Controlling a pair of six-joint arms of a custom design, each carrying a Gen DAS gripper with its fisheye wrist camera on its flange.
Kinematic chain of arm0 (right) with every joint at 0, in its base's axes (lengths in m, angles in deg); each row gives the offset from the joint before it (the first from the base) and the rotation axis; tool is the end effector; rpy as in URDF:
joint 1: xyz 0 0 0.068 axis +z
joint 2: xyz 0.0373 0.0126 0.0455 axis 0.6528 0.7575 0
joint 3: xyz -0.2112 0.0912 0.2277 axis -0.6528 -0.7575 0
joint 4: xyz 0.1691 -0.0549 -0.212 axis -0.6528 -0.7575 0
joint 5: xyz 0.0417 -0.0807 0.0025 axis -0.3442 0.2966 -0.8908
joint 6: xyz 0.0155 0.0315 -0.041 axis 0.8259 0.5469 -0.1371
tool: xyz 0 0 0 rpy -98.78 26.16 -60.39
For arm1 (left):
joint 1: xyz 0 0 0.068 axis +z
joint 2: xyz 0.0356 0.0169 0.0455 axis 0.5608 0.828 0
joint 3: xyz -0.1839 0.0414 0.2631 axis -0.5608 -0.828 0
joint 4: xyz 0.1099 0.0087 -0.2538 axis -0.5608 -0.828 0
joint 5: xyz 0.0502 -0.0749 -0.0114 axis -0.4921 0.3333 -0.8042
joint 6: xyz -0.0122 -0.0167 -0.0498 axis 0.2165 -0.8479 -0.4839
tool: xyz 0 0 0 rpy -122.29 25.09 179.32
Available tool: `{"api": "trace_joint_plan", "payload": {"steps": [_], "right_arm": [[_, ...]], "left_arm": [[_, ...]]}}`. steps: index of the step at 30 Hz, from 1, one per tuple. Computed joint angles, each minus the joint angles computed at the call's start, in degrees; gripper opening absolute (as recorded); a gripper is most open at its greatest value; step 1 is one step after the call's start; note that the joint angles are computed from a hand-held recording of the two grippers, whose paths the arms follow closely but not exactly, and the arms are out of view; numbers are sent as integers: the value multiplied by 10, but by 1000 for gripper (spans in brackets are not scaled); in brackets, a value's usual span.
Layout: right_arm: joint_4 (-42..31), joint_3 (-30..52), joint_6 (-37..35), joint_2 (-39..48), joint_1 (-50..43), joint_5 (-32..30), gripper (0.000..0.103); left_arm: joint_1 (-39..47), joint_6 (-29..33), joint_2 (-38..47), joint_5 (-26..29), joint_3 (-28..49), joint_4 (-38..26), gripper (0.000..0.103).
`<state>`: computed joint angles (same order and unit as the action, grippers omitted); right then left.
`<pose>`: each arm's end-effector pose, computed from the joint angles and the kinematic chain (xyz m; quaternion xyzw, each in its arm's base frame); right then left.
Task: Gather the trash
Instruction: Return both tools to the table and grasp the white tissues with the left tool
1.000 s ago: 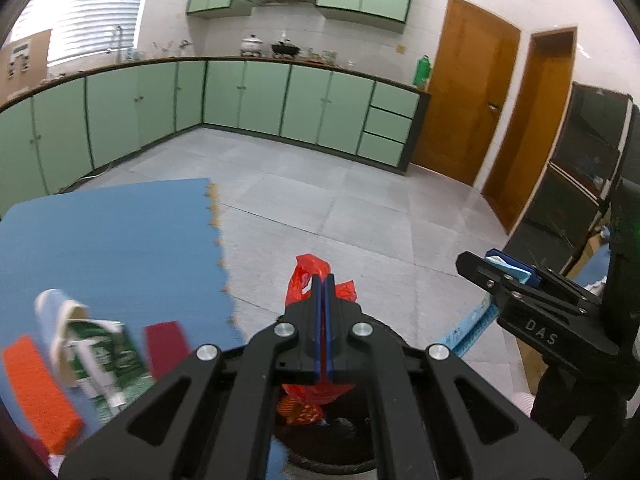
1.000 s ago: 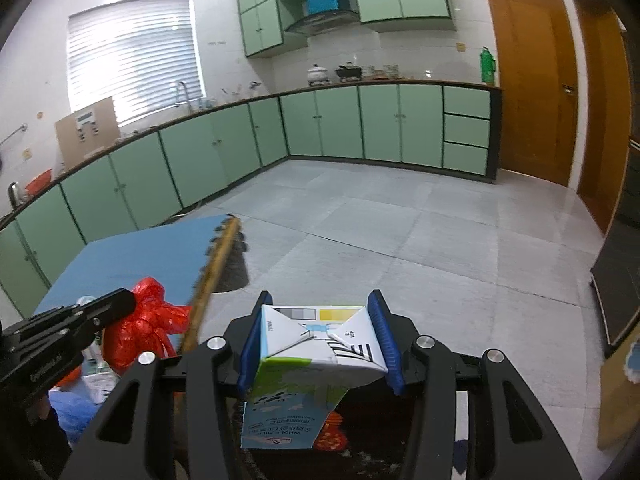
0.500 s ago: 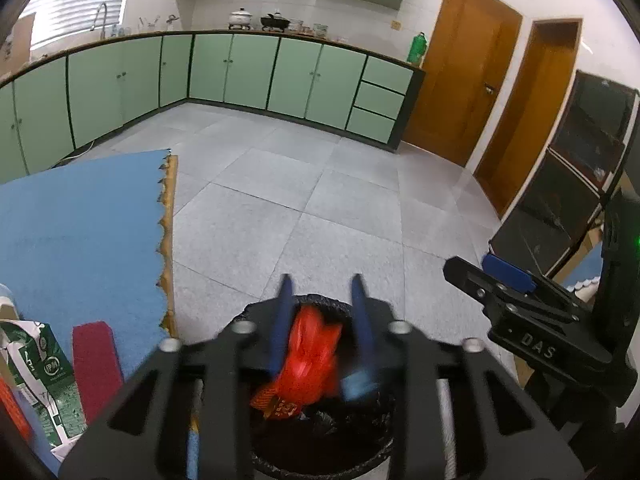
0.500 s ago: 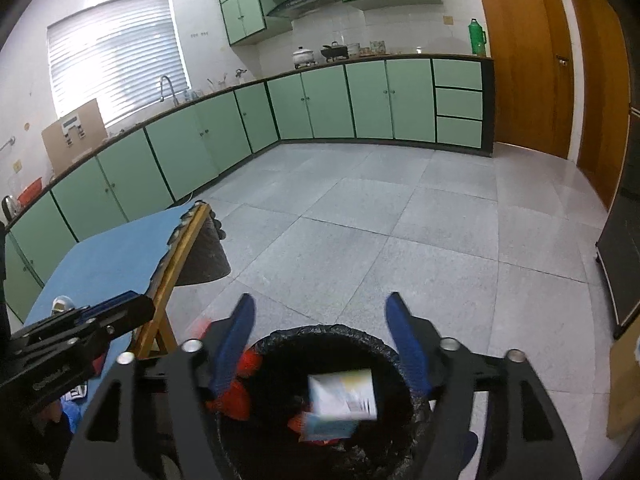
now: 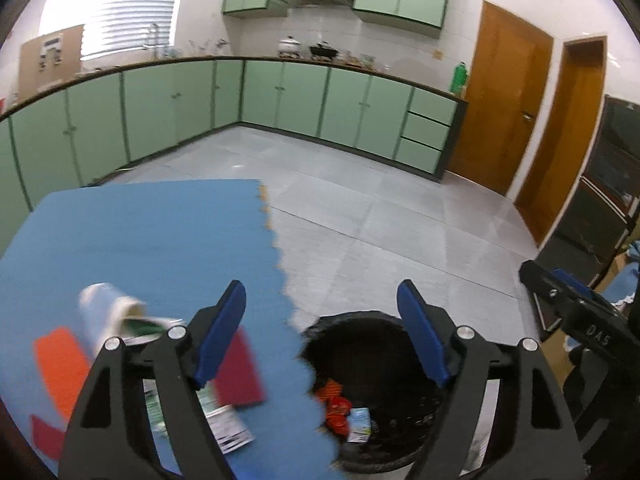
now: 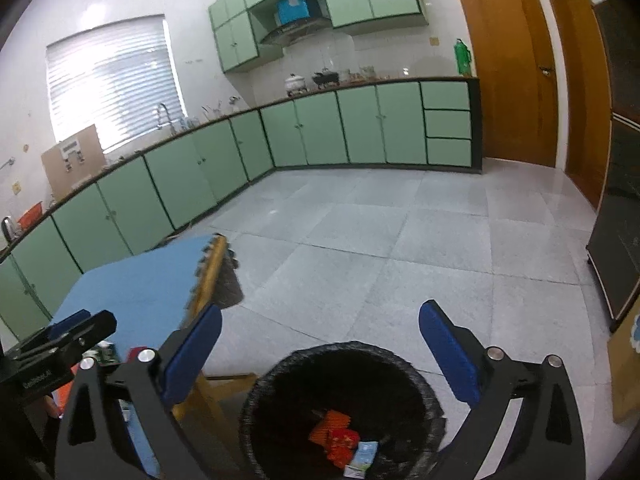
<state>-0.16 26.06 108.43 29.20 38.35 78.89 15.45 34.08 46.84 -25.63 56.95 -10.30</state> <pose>0.1856 -0.0118 0.1435 0.1878 0.8460 0.0231 0.4985 0.2906 -0.1045 0.1216 0.1541 0.8777 -0.1622 0.4238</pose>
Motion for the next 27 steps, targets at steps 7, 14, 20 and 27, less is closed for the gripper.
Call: {"api": "trace_joint_plan", "payload": {"steps": [7,14,20,27], "right_arm": [[-20,1,46,-24,218,134,97],[29,3,119,59,373,228,97],[68,10,162,147,440,249,94],[64,18,179,174,490,274,90]], "left_arm": [[113,52,-109,17,-81,-10,76],[223,104,-162,53,-138,-18,76],[313,152,-166,99,-178,-11,76],[396,202,-160,151,-210,-11,76]]}}
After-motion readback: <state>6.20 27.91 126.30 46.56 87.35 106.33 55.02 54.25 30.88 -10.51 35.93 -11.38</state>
